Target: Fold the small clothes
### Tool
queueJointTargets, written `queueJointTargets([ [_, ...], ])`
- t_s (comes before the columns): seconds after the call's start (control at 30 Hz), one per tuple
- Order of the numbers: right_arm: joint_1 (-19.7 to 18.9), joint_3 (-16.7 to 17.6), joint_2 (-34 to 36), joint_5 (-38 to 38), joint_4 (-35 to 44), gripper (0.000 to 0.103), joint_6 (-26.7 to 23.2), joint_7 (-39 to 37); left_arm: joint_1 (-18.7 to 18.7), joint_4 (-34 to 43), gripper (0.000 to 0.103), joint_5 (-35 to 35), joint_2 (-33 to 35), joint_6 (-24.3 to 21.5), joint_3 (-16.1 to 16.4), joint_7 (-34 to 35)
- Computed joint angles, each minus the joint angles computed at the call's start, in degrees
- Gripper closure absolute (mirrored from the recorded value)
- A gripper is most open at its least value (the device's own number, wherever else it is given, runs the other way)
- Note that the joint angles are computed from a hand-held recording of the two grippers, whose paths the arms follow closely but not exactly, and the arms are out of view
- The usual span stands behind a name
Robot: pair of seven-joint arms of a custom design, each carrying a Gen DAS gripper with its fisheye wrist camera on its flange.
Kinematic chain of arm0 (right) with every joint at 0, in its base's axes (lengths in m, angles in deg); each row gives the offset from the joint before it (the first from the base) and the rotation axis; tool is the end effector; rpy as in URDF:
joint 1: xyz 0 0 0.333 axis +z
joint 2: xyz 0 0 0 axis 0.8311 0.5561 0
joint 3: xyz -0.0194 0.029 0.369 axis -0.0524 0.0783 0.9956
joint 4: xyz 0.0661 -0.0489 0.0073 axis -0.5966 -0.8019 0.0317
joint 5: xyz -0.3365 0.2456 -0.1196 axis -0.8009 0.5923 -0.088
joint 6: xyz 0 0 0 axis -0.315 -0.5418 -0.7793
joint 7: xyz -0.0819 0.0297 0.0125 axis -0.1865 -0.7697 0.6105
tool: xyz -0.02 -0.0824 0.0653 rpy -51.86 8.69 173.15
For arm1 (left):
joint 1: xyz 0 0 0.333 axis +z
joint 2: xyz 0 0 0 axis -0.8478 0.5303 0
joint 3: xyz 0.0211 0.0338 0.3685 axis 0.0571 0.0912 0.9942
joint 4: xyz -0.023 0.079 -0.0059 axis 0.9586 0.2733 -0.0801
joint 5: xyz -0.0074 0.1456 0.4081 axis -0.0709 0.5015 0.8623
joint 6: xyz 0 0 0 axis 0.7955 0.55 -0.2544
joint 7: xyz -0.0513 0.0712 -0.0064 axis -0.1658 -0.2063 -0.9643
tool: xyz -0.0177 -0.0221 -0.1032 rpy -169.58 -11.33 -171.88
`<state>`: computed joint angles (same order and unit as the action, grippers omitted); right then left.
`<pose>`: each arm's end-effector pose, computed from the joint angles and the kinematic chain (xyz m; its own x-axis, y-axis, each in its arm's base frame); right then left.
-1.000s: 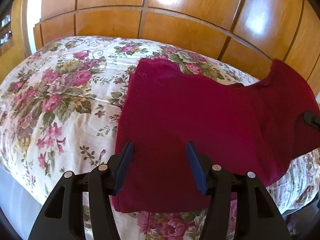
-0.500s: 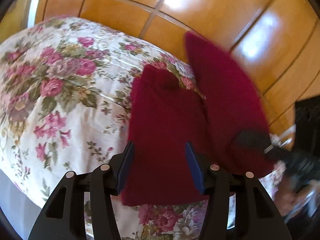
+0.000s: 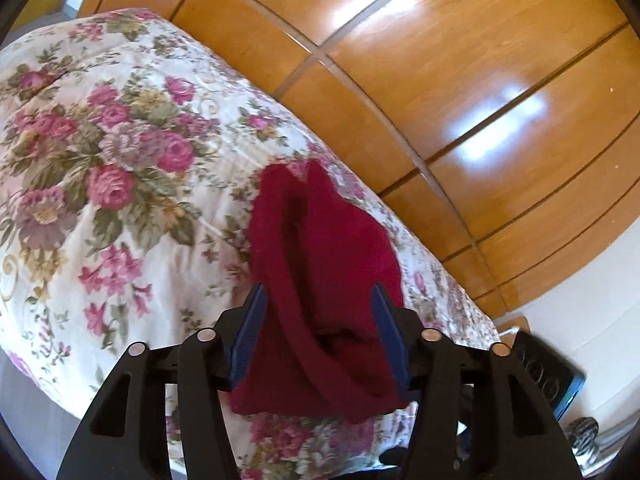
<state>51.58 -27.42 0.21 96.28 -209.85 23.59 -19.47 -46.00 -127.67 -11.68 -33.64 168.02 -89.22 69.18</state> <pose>0.5249 -0.0453 0.4999 0.8796 -0.2418 -0.4096 -0.4621 -0.6386 -0.6154 0.3743 -0.2556 0.4877 0.2411 -0.6591 0.7123 -0.5158 -0.7088 -0.4813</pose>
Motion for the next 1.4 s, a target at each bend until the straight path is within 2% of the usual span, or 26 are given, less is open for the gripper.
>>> queueJointTargets([
  [0.1,-2.19,-1.9,-0.24,-0.56,0.06,0.033,1.65,-1.37,-3.38,2.19,0.045,1.28,4.05,1.56,3.37,2.25],
  [0.2,-3.74,-2.56,-0.25,-0.82,-0.84,0.033,7.11,-1.54,-6.6,4.81,0.038,1.86,6.98,-1.36,5.73,4.86],
  [0.3,-4.03,-2.19,-0.72,-0.97,-2.76,0.034,13.35,-1.73,-14.58,7.78,0.038,3.41,11.4,-4.71,12.75,7.17],
  [0.4,-3.36,-1.53,-1.25,-0.3,-4.51,0.042,17.2,-1.75,-16.54,11.29,0.038,5.74,13.13,-11.94,14.03,7.66],
  [0.47,-2.66,-1.15,-2.08,0.18,-6.18,0.05,19.45,-3.21,-15.21,12.72,0.038,8.95,13.13,-15.27,12.85,5.86],
  [0.5,-2.12,-0.83,-2.68,0.33,-7.23,0.052,20.87,-4.15,-14.98,13.28,0.047,10.3,13.26,-16.73,12.78,5.07],
  [0.53,-1.61,-0.62,-3.15,0.51,-8.13,0.053,22.32,-4.92,-15.78,13.9,0.061,10.91,13.52,-18.76,13.62,5.31],
  [0.57,-1.01,-0.37,-3.22,0.9,-8.8,0.054,24.13,-5.99,-16.57,14.23,0.068,11.45,13.54,-20.49,14.51,5.29],
  [0.6,-0.42,-0.07,-4.12,1.44,-10.42,0.064,26.92,-7.67,-17.05,14.41,0.079,12.21,13.45,-21.93,15.14,4.8],
  [0.63,0.19,0.22,-4.82,2.13,-11.99,0.079,30.61,-9.31,-17.45,14.1,0.086,12.94,13.19,-22.15,15.92,4.19],
  [0.67,0.37,-0.15,-5.33,1.97,-12.58,0.082,31.38,-9.98,-17.53,13.27,0.087,13.84,12.65,-21.23,16.56,2.85],
  [0.73,0.24,-1.46,-5.14,2.03,-12.02,0.093,29.55,-10.36,-17.86,10.42,0.089,14.6,10.62,-17.81,17.97,-0.87],
  [0.83,-0.44,-3.0,-5.95,2.4,-11.76,0.095,27.87,-12.96,-18.79,6.7,0.089,13.67,8.74,-13.72,19.53,-4.03],
  [0.87,-0.77,-3.33,-5.7,1.58,-11.31,0.096,26.49,-13.27,-19.45,5.65,0.089,12.84,8.39,-13.66,19.79,-4.44],
  [0.93,-1.02,-3.04,-5.23,1.08,-12.2,0.096,27.71,-13.81,-20.6,4.5,0.089,10.98,9.55,-15.38,19.66,-4.32],
  [0.97,-1.02,-2.67,-4.65,0.52,-12.43,0.096,28.38,-13.37,-19.2,4.07,0.089,10.95,10.4,-14.88,17.99,-5.16],
  [1.03,-0.92,-2.44,-4.27,0.85,-12.75,0.095,28.7,-13.97,-12.29,3.87,0.086,18.16,10.14,-14.02,11.84,-12.51],
  [1.07,-0.9,-2.38,-4.51,1.0,-12.99,0.095,29.04,-14.58,-10.79,3.94,0.085,18.99,9.6,-14.26,10.29,-13.63],
  [1.13,-1.05,-2.58,-4.62,0.92,-13.04,0.095,28.78,-15.57,-11.31,4.84,0.082,20.66,8.78,-16.64,10.44,-14.63],
  [1.17,-1.16,-2.63,-4.6,0.56,-12.86,0.094,28.62,-15.81,-12.45,5.73,0.078,21.21,8.48,-19.44,10.94,-14.24],
  [1.2,-1.31,-2.63,-4.61,-0.06,-12.56,0.092,28.2,-15.48,-13.76,6.85,0.071,21.65,8.17,-22.98,11.44,-13.59],
  [1.23,-1.5,-2.64,-4.43,-1.04,-11.89,0.085,27.13,-14.58,-14.54,8.46,0.066,22.72,7.95,-27.48,11.27,-13.16],
  [1.27,-1.76,-2.7,-4.39,-2.21,-11.28,0.079,25.79,-13.49,-15.01,9.76,0.066,24.2,7.85,-30.87,10.96,-13.23],
  [1.3,-2.18,-2.93,-3.89,-3.86,-9.97,0.059,23.43,-12.17,-15.59,11.18,0.066,25.68,7.87,-34.22,10.67,-12.9],
  [1.33,-2.46,-3.13,-3.47,-4.29,-9.04,0.051,22.0,-11.8,-16.25,12.33,0.066,26.56,8.25,-36.51,10.82,-12.61],
  [1.4,-3.11,-3.54,-3.05,-4.11,-7.2,0.046,19.68,-11.07,-17.59,14.48,0.066,28.2,9.04,-41.95,10.91,-11.84],
])
